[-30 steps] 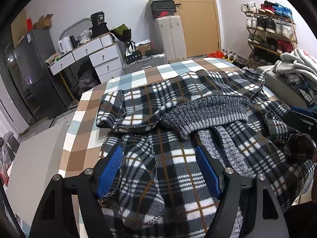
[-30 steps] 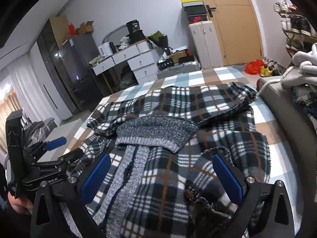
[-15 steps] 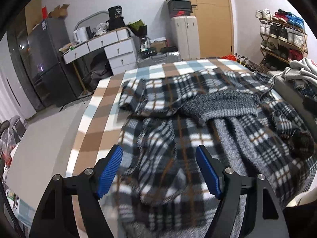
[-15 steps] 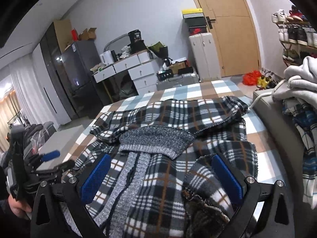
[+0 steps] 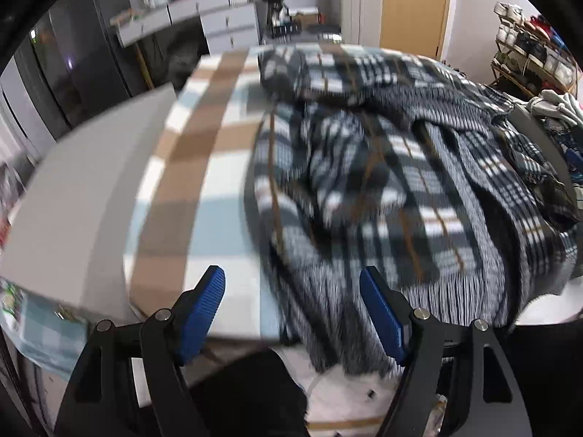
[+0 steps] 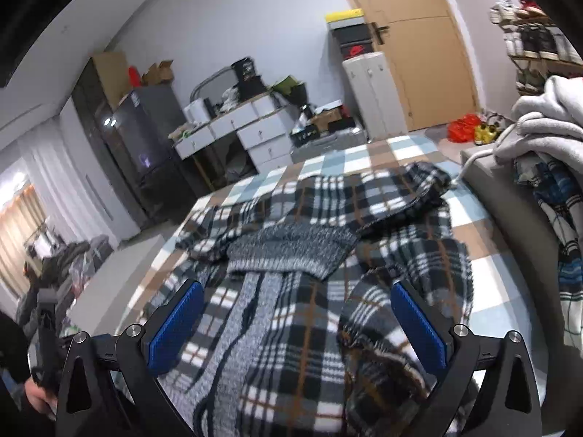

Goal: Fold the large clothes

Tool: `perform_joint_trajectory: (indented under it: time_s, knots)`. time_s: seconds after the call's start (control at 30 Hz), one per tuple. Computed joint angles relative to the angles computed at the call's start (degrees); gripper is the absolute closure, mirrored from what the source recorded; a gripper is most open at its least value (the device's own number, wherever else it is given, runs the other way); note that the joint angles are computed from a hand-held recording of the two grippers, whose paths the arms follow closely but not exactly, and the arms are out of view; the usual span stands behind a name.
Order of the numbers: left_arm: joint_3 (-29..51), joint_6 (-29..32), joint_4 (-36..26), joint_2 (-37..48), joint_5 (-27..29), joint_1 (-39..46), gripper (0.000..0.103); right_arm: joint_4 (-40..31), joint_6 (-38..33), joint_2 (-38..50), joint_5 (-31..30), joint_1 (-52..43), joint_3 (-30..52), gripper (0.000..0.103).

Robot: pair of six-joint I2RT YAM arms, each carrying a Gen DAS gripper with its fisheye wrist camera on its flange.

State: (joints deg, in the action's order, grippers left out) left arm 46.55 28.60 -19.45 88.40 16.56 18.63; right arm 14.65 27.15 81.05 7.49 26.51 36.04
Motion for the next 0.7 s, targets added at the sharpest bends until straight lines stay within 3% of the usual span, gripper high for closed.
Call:
perform_joint_trajectory:
  time_s: [0.27,0.43,0.57,0.7]
  knots:
    - [2.6,5.2,-9.1,4.6,8.4,3.5,0.031,-3.2,1.3,-3.2,1.3,3.3,-2.6,0.0]
    - [3.2,-1.0,-5.8,7.3,4.8,2.8,0.031,-2.6,3.8,-7.0,2.8,5.0,-6.6,0.0]
    - [-0.7,0.1,-1.6,4.1,4.7,2.8,0.031,-2.4,5.3,-8.1,3.8,6.1,-8.1,0.0]
    - [-5.3,0.8,4.5,1.8,1.0,0.9,0.033,-1.6,5.3,-7.2,4.6,7.0,-7.9,0.0]
